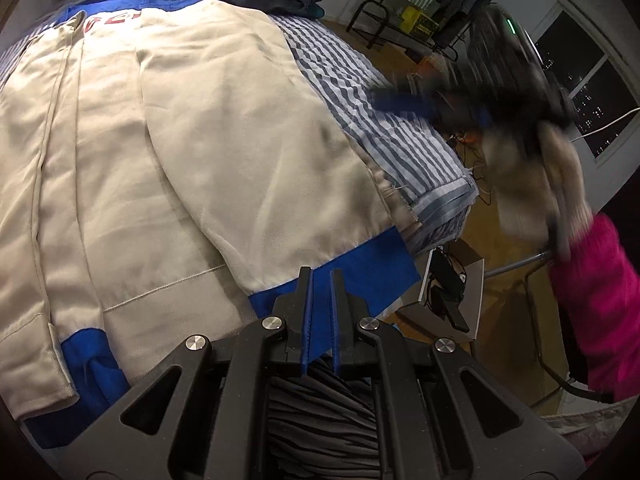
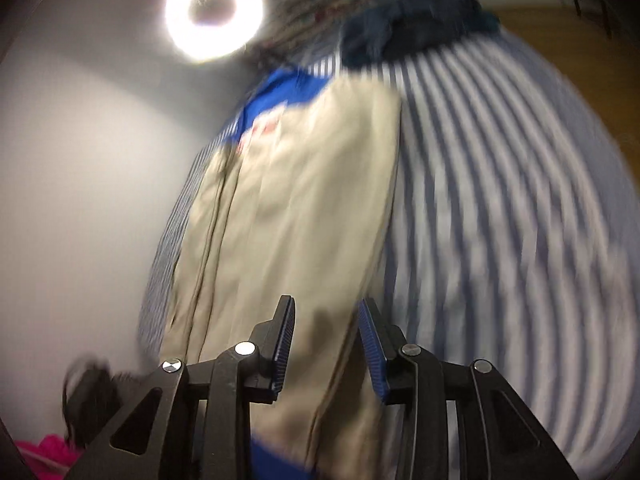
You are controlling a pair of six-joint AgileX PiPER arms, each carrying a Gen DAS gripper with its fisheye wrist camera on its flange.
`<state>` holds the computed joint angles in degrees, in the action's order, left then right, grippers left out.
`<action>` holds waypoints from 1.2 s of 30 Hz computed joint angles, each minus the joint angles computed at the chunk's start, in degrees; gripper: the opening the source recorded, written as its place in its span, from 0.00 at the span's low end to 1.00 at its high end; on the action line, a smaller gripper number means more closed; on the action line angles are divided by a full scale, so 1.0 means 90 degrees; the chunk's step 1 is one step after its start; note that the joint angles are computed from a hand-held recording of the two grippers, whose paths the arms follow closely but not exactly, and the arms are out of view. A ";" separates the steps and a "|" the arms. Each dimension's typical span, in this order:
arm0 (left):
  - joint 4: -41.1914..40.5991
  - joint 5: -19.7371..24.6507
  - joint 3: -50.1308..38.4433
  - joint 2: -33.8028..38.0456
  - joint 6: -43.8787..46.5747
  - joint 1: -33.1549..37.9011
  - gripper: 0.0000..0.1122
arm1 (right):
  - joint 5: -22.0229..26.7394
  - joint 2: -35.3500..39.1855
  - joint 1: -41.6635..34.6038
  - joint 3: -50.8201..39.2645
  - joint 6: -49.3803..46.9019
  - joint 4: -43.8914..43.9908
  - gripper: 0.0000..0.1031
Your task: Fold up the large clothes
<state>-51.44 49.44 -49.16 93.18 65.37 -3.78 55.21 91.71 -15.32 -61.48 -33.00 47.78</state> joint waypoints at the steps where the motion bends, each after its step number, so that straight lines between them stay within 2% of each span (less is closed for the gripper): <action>1: -0.0032 -0.0103 0.0020 -0.0007 0.0062 -0.0048 0.04 | 0.0045 -0.0195 -0.0027 0.0402 -0.0059 -0.0019 0.35; 4: -0.0179 -0.0365 0.0128 0.0005 0.0139 -0.0174 0.04 | -0.0188 -0.0552 0.0191 0.1217 -0.0017 -0.0312 0.35; 6: -0.0221 -0.0465 0.0110 0.0091 0.0084 -0.0231 0.04 | -0.0316 -0.0588 0.0241 0.1542 -0.0139 -0.0130 0.32; 7: -0.0225 -0.0498 0.0088 0.0143 0.0031 -0.0267 0.04 | -0.0366 -0.0585 0.0257 0.1621 -0.0237 0.0009 0.27; 8: -0.0232 -0.0529 0.0086 0.0169 0.0008 -0.0289 0.04 | -0.0363 -0.0612 0.0239 0.1669 -0.0312 0.0104 0.09; 9: -0.0227 -0.0585 0.0077 0.0189 -0.0030 -0.0343 0.04 | -0.0205 -0.0572 0.0176 0.1658 -0.0464 0.0325 0.02; 10: -0.0236 -0.0642 0.0080 0.0196 -0.0053 -0.0403 0.04 | -0.0051 -0.0560 0.0128 0.1624 -0.0550 0.0492 0.00; 12: -0.0308 -0.0703 0.0075 0.0212 -0.0033 -0.0547 0.04 | -0.0258 -0.0810 0.0370 0.1508 -0.0252 0.0152 0.00; 15: -0.0381 -0.0807 0.0006 0.0390 -0.0036 -0.0805 0.17 | -0.0405 -0.1075 0.0487 0.1320 0.0260 -0.0511 0.00; 18: -0.0357 -0.0988 0.0073 0.0441 0.0012 -0.0988 0.18 | -0.0464 -0.0830 0.0307 0.1388 0.0526 -0.0825 0.00; 19: -0.0298 -0.1032 0.0096 0.0396 0.0012 -0.1035 0.18 | -0.0552 -0.0796 0.0330 0.1466 0.0477 -0.0835 0.00; 20: -0.0229 -0.0967 0.0082 0.0360 -0.0045 -0.1024 0.18 | -0.0609 -0.0850 0.0288 0.1570 0.0290 -0.0718 0.06; 21: -0.0192 -0.0750 0.0030 0.0309 -0.0108 -0.0923 0.18 | -0.0561 -0.0920 0.0198 0.1601 0.0124 -0.0599 0.08; 22: -0.0237 -0.0601 -0.0005 0.0278 -0.0085 -0.0831 0.18 | -0.0565 -0.1085 0.0075 0.1689 -0.0086 -0.0479 0.23; 23: -0.0308 -0.0458 -0.0022 0.0166 -0.0038 -0.0701 0.18 | -0.0640 -0.1273 -0.0038 0.1777 -0.0239 -0.0403 0.44; 25: -0.0425 -0.0393 -0.0059 -0.0042 0.0084 -0.0511 0.18 | -0.0883 -0.1566 -0.0216 0.1902 -0.0243 -0.0429 0.61; 28: -0.0383 -0.0667 -0.0257 0.0034 -0.0046 -0.0472 0.18 | -0.0674 -0.1319 -0.0603 0.1875 -0.0533 0.0018 0.63; 33: -0.0378 -0.1234 -0.0764 0.0617 -0.0683 -0.0521 0.18 | -0.0206 -0.0573 -0.0914 0.1888 -0.1180 0.0706 0.62; 35: -0.0161 -0.1515 -0.0916 0.0868 -0.0932 -0.0692 0.18 | -0.0292 -0.0486 -0.0736 0.1926 -0.1154 0.0761 0.45; 36: 0.0137 -0.1461 -0.1031 0.1052 -0.1163 -0.0767 0.18 | -0.0489 -0.0472 -0.0514 0.1917 -0.0997 0.0671 0.40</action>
